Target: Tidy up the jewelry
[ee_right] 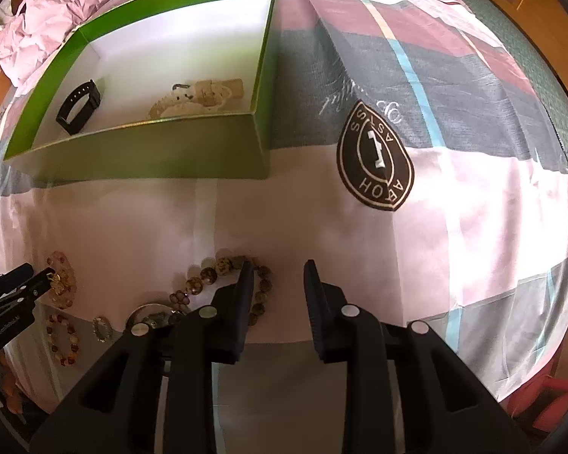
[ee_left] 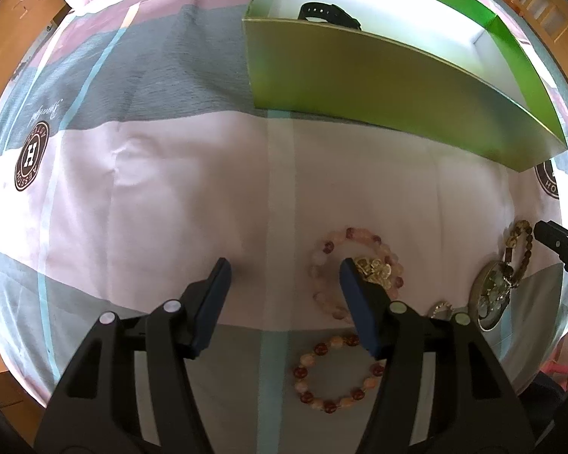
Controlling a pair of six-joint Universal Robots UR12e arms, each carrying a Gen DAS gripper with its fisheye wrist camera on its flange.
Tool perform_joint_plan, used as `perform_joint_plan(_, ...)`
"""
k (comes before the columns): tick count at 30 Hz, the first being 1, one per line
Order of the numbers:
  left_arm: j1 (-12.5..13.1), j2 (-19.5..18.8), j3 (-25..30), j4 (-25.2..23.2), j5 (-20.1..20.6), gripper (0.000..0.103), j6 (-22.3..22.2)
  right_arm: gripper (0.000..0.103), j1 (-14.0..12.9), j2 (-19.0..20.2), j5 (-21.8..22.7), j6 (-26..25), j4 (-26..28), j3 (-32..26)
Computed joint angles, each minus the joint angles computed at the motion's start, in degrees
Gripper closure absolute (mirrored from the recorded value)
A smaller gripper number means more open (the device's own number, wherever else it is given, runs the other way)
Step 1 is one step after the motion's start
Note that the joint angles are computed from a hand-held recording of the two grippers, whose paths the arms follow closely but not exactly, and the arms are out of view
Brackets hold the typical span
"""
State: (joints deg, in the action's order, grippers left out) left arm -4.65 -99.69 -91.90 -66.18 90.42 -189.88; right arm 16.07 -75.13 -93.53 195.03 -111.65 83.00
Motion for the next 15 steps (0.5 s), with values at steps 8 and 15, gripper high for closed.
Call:
perform_joint_plan(8, -1.19, 0.15, -0.08, -0.02, 1.15, 0.04, -0.3, 0.076, 0.14, 0.76, 0.63, -0.43, 1.23, -0.25)
perform_joint_plan(15, -2.05, 0.74, -0.48, -0.07, 1.95, 0.041, 0.22, 0.076, 1.01, 1.27, 0.37, -1.48, 0.64, -0.2)
